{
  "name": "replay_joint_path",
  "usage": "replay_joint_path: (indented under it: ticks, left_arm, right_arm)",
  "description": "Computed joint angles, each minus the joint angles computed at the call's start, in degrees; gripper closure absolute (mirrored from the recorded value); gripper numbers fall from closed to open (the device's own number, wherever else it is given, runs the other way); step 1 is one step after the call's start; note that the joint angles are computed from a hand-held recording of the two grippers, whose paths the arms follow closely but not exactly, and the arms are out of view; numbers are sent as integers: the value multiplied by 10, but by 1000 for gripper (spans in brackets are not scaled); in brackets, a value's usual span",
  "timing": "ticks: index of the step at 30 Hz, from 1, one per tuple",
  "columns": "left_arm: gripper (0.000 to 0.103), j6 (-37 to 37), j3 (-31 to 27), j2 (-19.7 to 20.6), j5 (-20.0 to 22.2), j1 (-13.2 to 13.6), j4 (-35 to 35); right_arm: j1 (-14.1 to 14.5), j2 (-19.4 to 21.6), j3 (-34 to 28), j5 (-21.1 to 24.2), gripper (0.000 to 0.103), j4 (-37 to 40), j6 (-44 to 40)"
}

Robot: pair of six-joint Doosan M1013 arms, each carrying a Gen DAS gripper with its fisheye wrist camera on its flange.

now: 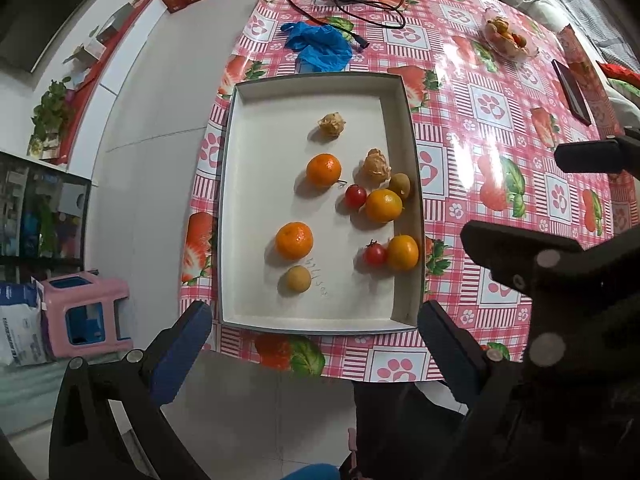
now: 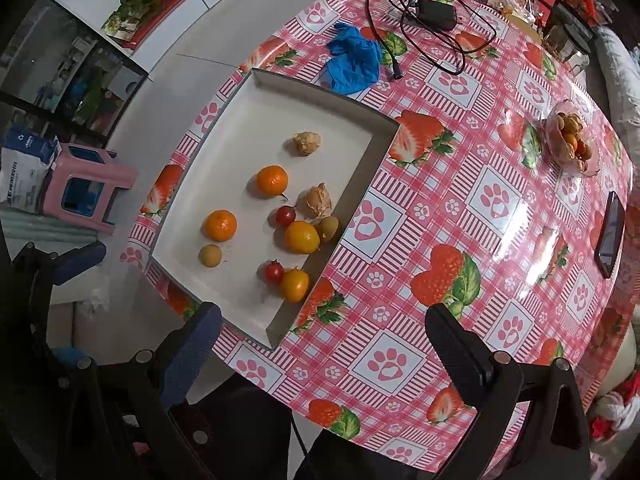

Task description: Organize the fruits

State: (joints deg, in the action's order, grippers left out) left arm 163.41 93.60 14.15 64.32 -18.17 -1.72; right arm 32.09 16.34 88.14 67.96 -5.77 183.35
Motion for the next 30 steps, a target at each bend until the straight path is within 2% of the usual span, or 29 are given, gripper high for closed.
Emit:
replay_joint_path:
  ticks: [30]
  left_arm:
    - [0,2,2,0,0,4,1]
  right_arm:
    - [2,6,-5,8,1,9,-11]
